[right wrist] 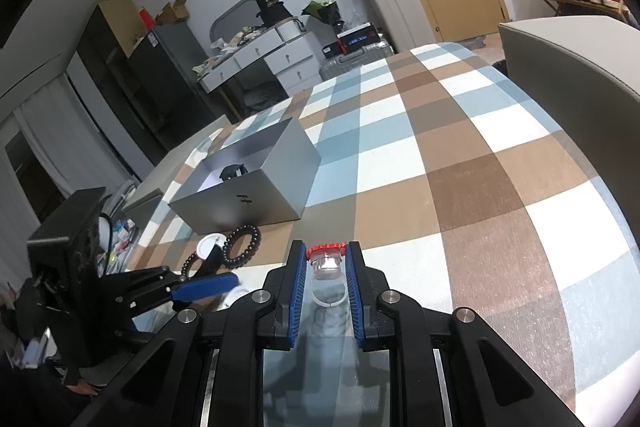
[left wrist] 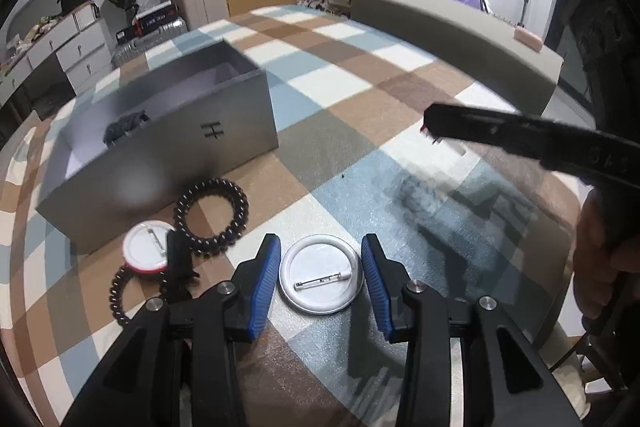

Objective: Organize jewelry
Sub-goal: 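Grasp the white round badge with the left tool while the right tool holds the ring, then carry the badge and ring over the grey box with both tools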

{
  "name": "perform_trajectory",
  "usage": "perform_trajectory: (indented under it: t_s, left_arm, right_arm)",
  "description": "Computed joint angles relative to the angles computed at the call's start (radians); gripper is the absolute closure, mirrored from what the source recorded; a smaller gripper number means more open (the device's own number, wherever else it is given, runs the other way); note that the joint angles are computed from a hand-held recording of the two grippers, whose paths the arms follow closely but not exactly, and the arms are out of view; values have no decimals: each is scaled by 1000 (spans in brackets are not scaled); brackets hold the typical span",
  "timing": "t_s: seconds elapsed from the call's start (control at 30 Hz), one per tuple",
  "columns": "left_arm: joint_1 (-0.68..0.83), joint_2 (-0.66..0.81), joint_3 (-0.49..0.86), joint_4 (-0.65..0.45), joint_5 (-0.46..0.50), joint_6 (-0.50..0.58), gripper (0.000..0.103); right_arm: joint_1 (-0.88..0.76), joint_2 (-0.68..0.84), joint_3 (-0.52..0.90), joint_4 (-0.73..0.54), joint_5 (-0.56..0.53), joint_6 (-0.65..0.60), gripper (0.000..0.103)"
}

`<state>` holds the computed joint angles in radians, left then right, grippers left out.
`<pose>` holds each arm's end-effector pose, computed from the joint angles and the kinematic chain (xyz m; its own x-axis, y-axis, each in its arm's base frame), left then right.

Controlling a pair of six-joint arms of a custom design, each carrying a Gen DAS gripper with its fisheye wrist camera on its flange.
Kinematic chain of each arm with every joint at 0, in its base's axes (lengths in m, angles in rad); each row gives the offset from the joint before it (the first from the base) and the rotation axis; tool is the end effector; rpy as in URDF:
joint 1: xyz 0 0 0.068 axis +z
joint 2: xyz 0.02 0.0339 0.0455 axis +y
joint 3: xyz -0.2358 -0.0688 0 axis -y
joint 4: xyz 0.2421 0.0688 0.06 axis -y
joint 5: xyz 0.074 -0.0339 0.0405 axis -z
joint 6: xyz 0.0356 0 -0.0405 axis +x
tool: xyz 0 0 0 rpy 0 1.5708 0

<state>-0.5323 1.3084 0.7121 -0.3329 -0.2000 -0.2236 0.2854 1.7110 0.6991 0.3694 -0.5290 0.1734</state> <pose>0.2259 -0.1249 0.1677 -0.7607 0.1958 -0.6189 0.2321 0.9724 0.0225 0.2982 0.1062 0.1108 -0.6752 -0.0429 -0.7364 -0.5221 0.7330 0.4360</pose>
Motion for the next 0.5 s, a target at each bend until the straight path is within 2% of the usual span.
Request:
perform_trajectory:
  t_s: [0.33, 0.5]
  left_arm:
    - [20, -149, 26, -54, -65, -15, 67]
    - [98, -198, 28, -45, -47, 15, 67]
  right_arm:
    - [20, -65, 23, -33, -14, 4, 84]
    - [56, -71, 100, -75, -24, 4, 84]
